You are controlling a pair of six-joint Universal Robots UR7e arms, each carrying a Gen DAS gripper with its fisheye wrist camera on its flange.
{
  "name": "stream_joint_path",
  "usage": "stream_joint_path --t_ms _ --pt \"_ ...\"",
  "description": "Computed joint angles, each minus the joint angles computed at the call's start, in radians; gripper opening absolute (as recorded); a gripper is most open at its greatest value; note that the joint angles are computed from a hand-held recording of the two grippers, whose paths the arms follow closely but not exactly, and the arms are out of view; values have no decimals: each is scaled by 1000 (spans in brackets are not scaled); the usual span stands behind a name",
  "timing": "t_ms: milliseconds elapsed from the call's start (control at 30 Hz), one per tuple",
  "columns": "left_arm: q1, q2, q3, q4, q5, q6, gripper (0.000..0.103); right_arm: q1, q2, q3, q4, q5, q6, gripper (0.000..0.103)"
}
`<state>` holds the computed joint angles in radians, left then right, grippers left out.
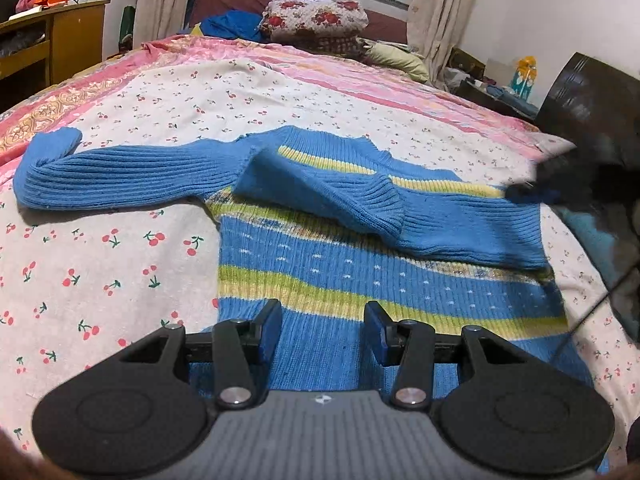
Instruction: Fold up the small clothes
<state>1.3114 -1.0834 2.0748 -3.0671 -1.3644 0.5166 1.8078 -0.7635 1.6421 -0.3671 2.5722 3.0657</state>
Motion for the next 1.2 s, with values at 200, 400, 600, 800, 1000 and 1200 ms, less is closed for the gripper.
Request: stream_joint_path --t_ms 200,400,600,800,1000,1200 --pt "-6 14 7 -42 1 8 51 -59 -95 149 -60 -11 104 18" --pt "-36 35 -16 -71 -32 25 51 -118 -189 226 -152 -123 90 27" --pt "-75 106 -81 -83 -24 57 51 -208 -226 124 58 -300 117 31" --pt "-95 160 -122 -78 -4 71 52 -274 -152 -42 330 -488 110 32" --pt "-104 172 -116 -67 11 113 52 -285 -110 -111 436 -572 59 39" --pt "-111 185 -121 -74 10 125 52 -249 -35 -224 539 -463 -2 21"
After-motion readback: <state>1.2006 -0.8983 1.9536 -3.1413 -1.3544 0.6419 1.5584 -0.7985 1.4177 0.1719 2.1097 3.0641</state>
